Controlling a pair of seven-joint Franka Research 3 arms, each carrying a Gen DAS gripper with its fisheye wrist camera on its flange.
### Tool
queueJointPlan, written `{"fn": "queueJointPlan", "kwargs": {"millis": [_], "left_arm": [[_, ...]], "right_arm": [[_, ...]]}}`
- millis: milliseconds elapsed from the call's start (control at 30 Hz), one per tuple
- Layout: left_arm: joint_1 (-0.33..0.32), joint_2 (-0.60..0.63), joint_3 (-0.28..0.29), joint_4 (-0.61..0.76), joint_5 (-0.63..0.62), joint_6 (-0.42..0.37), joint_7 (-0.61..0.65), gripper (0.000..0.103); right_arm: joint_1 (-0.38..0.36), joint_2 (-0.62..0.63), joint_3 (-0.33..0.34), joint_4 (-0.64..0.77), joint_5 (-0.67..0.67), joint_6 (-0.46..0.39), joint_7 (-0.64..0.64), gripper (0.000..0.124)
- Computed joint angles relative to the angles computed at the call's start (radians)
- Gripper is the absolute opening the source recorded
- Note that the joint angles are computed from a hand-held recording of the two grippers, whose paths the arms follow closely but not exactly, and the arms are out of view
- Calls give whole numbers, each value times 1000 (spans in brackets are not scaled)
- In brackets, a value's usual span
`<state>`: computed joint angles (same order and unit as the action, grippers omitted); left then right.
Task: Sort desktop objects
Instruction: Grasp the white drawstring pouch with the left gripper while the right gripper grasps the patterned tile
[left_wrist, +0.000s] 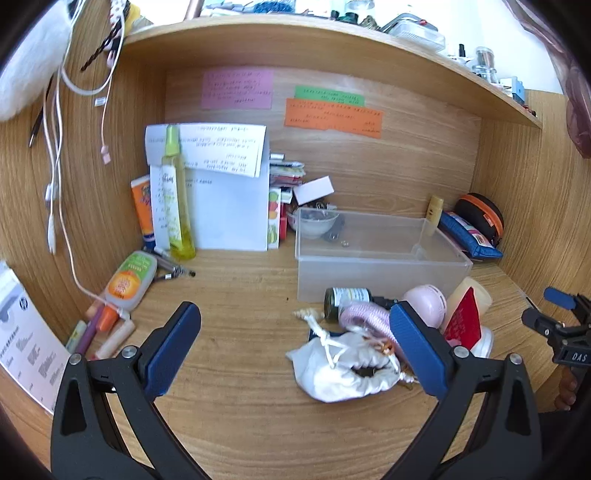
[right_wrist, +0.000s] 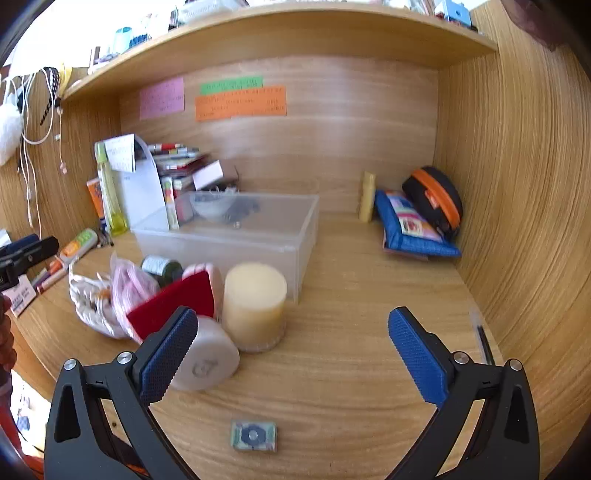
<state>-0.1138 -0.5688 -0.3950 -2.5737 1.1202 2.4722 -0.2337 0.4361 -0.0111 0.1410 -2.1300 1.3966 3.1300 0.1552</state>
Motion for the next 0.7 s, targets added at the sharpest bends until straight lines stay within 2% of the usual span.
{"fn": "queueJointPlan", "kwargs": {"millis": [200, 400, 600, 700], "left_arm": [[-11, 14, -3, -9, -30, 6, -2, 103], [-26, 79, 21, 4, -65, 59, 35, 103], [-32, 152, 32, 16, -92, 103, 69, 103], [-33, 186, 30, 34, -93, 101, 76, 103]], "right_arm": [[-5, -22, -9, -54, -87, -51, 78, 103], [-6, -25, -14, -99, -233, -108, 221, 102], [-6, -28, -13, -144, -404, -144, 338, 91], [-8, -36, -19, -168, -446, -154, 354, 87]]}}
